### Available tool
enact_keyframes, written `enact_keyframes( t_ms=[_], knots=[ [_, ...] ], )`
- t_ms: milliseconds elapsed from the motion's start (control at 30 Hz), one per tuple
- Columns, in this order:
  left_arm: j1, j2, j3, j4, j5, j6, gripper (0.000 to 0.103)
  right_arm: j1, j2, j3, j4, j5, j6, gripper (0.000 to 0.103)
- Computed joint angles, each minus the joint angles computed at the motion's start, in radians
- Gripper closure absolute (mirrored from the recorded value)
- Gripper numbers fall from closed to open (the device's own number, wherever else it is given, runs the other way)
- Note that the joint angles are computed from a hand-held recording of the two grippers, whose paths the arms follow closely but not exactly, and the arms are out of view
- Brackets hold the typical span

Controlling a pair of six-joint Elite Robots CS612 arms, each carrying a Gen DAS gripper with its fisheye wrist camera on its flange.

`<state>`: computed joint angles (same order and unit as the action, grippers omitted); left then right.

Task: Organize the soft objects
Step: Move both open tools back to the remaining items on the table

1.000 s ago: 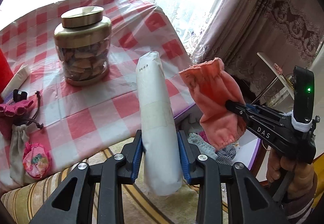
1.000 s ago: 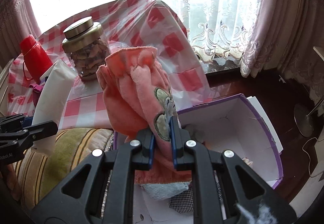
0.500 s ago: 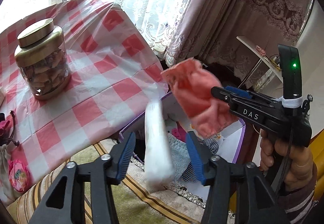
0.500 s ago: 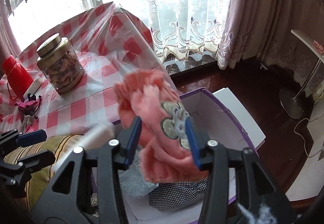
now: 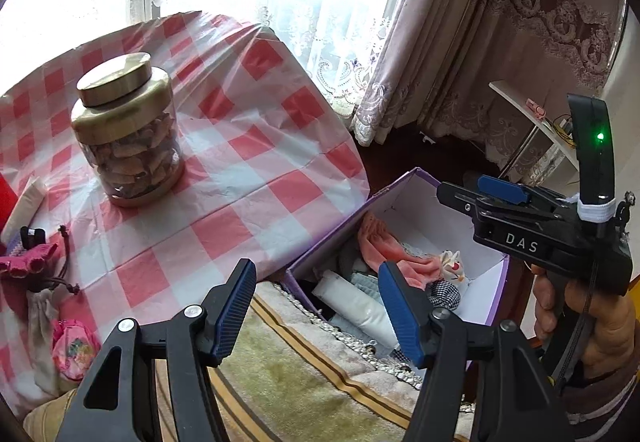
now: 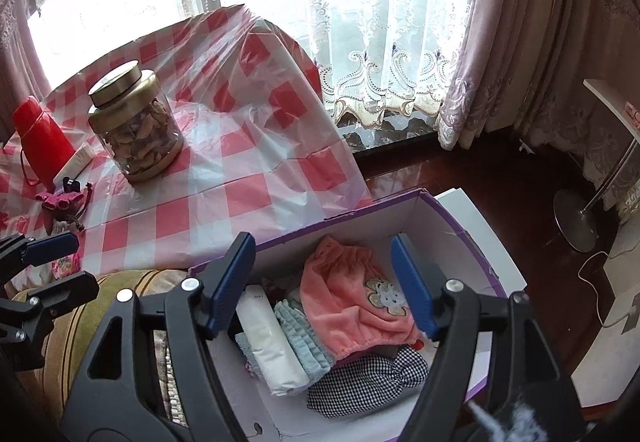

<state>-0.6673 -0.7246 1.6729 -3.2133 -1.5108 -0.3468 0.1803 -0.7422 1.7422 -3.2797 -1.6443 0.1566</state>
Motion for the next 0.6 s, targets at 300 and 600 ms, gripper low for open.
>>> enact_keyframes(
  t_ms=[300, 600],
  knots=[
    [0.032, -0.027, 0.054, -0.034, 0.196, -0.008, 0.034, 0.053, 0.02, -0.073, 0.06, 0.041, -0.063, 0.027],
    [0.126, -0.052, 0.093, -0.084, 0.249, -0.059, 0.034, 0.115, 0.05, -0.172, 0.123, 0.073, -0.139, 0.026]
  ],
)
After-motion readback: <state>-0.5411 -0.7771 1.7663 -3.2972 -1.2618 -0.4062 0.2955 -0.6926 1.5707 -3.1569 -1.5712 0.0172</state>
